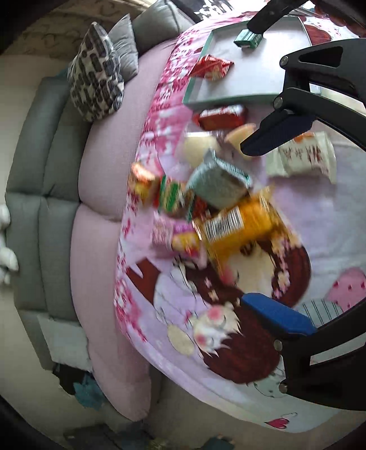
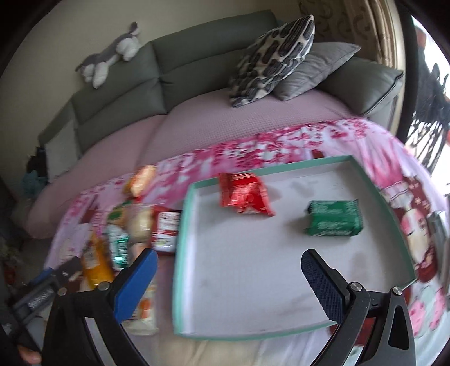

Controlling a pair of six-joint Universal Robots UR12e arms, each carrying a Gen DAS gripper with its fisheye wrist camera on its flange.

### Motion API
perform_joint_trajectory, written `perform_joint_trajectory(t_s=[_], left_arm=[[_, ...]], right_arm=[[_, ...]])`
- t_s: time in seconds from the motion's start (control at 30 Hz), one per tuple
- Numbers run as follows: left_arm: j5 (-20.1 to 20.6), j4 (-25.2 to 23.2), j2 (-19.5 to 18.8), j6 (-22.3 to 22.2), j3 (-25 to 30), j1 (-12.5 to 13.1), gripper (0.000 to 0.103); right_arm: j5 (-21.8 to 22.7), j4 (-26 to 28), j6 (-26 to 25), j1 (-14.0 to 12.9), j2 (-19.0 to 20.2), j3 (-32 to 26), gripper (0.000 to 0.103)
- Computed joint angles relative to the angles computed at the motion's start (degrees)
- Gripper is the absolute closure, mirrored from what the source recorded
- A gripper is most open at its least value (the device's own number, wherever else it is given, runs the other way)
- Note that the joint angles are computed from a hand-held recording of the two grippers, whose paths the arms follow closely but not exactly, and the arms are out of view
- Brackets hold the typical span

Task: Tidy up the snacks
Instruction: 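Move both grippers back toward the snack pile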

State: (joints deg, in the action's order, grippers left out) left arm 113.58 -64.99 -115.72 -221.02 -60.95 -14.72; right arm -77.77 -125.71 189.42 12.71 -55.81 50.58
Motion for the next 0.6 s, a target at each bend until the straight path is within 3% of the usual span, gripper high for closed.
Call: perform_joint_trajectory(t_s=[0.13,0.37,0.6], left_arm=[[-1.1,-0.4,1.4,-2.4,-1.8,0.9,0.005],[-5.1,-1.3,2.3,-5.0,-3.3,2.6,0.005],[-8.6,-2.2,3.1,-7.5,-4.7,3.8,0.005]], right_arm=[[-2.4,2.2,-1.6,1.2,-0.1,-0.2,0.0],[-2.7,7.6,-3.8,2.8,0.9,-2.1,0.001],[0.3,8.2,-5.6,4.5,1.5,-2.7,0.001]])
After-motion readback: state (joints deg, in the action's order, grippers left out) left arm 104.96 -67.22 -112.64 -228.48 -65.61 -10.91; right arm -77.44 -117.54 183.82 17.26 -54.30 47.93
